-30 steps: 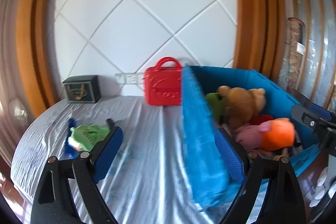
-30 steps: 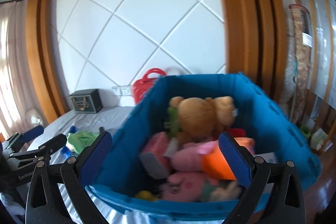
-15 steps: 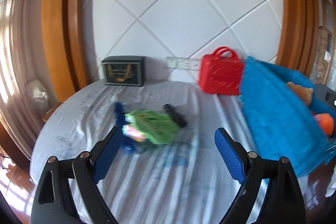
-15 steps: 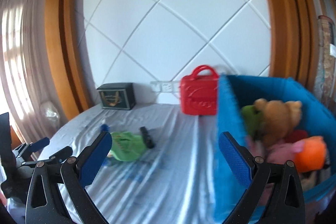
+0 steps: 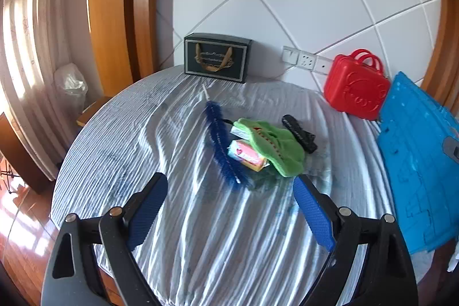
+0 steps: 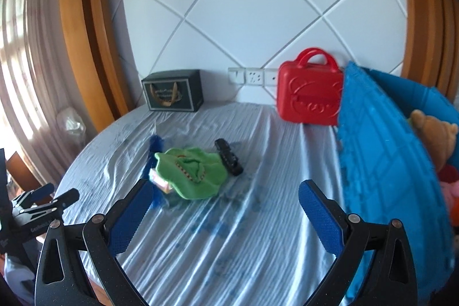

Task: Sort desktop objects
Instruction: 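Withdraw both tools from the crate back toward the bed, then reach both tools down to the green crocodile cloth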

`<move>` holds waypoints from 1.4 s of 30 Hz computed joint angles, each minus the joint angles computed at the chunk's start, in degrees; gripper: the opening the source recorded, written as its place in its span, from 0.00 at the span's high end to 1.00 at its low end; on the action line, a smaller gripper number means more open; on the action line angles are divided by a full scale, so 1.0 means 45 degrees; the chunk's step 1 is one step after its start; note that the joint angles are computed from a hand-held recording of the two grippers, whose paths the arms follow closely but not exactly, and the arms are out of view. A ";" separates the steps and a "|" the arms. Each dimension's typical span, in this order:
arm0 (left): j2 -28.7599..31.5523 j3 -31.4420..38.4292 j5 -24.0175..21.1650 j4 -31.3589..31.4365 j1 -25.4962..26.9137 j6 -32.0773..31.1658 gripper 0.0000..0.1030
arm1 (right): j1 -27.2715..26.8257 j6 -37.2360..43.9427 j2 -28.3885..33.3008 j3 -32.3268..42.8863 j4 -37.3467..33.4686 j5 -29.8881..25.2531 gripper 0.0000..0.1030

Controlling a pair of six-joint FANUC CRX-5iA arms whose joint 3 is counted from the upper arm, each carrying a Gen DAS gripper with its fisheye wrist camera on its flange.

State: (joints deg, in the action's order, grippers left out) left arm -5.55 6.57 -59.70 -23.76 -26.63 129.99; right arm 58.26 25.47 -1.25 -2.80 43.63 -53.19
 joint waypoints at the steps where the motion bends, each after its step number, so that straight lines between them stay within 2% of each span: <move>1: 0.0145 0.0113 -0.0062 -0.0024 0.0039 0.0045 0.13 | -0.0209 0.0291 0.0197 0.0170 -0.0331 0.0190 0.00; 6: 0.1330 0.1142 -0.0604 -0.0107 0.0065 0.0266 0.13 | -0.1088 0.2010 0.0932 0.0848 -0.1887 0.0716 0.00; 11: 0.3060 0.2708 -0.1234 -0.0066 -0.0180 0.0199 0.13 | -0.2299 0.3816 0.1564 0.1326 -0.3852 0.1257 0.00; 16: 0.4351 0.3811 -0.1555 0.0508 -0.0057 -0.0332 0.13 | -0.3136 0.5276 0.2412 0.2272 -0.5626 0.0904 0.00; 20: 0.5127 0.4544 -0.1774 0.0781 0.0183 -0.0796 0.13 | -0.3520 0.5534 0.2911 0.2723 -0.5922 0.0751 0.00; 25: 0.5795 0.4816 -0.1555 0.1537 0.0797 -0.1766 0.13 | -0.3764 0.5617 0.3574 0.3357 -0.6263 0.0200 0.00; 35: 0.6962 0.5372 -0.0767 0.3180 0.2240 -0.3296 0.13 | -0.3945 0.5962 0.6001 0.6172 -0.6678 -0.1142 0.00; 38: 0.7963 0.6332 -0.0721 0.3887 0.2360 -0.4170 0.13 | -0.4111 0.6164 0.6717 0.7011 -0.6857 -0.1521 0.00; 42: 0.9979 0.8688 -0.1507 0.4782 0.2393 -0.5156 0.13 | -0.4361 0.6614 0.7969 0.8679 -0.7006 -0.2164 0.00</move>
